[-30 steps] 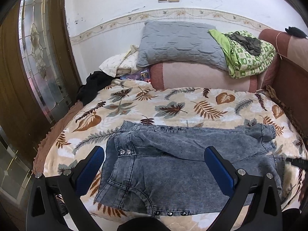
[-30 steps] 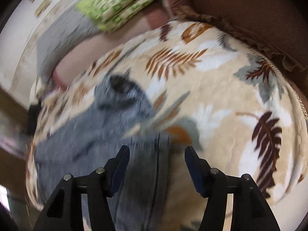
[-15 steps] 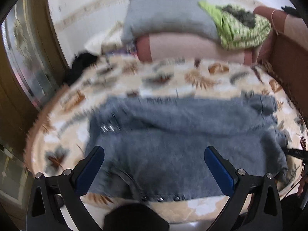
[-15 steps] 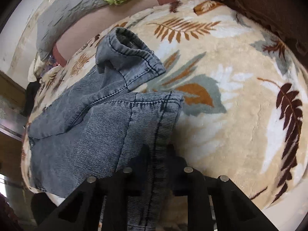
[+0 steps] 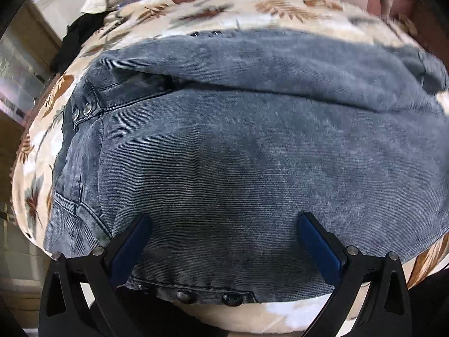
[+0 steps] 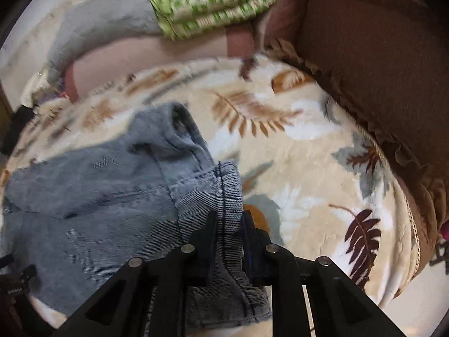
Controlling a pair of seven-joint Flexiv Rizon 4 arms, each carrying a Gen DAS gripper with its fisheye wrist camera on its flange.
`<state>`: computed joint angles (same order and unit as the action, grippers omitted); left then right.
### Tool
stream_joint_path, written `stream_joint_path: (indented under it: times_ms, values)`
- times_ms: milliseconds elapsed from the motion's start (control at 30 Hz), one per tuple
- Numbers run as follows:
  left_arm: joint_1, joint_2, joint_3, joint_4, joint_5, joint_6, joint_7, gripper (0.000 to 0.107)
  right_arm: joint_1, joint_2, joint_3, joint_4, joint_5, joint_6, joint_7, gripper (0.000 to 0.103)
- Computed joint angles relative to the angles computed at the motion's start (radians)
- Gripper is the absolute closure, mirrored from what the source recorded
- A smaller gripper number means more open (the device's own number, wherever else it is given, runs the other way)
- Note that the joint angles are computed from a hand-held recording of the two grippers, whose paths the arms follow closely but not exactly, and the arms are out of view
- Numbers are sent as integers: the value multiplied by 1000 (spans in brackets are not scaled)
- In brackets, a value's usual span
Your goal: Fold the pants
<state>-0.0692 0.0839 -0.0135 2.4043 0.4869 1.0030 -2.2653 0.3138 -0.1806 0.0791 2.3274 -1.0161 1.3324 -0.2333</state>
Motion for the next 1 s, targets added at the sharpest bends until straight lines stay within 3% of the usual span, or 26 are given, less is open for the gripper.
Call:
stream_joint_path:
  times_ms: [67,100,200,300,367,500,667,733,833,900,1000]
  values:
    - [0,-2,4,7,-7,15,19,4,1,-37,25,-11,104,-32,-69,84]
    - [1,-3,7,12,-18,23,34,4,8,-41,4,-4,79,-14,-45,82]
    - [0,12,7,15,-41,7,54,4,5,-9,25,-3,186,-41,-87,71]
    - [-2,45,-8,11,-17,-38,44,4,-8,34,-46,35,-4,68,93,66]
    - [-3,81,-16,20,-3,-50,30,4,-31,32,-33,34,-21,130,99,66]
    - [15,162,-31,32,15,-89,13,4,-26,-16,90,0,261,126,-128,66]
    - [98,255,-7,40,40,-134,22,4,18,-75,167,-30,464,47,-247,66]
    - [148,267,9,45,53,-147,25,4,54,-76,123,-16,432,62,-233,66]
    - [213,267,33,52,60,-184,44,4,30,-64,180,-44,600,27,-350,66]
    - [248,239,58,52,52,-203,75,4,33,-45,166,-43,643,58,-374,66]
    - [252,228,144,96,-74,-143,191,4,59,-11,124,-47,648,57,-374,65]
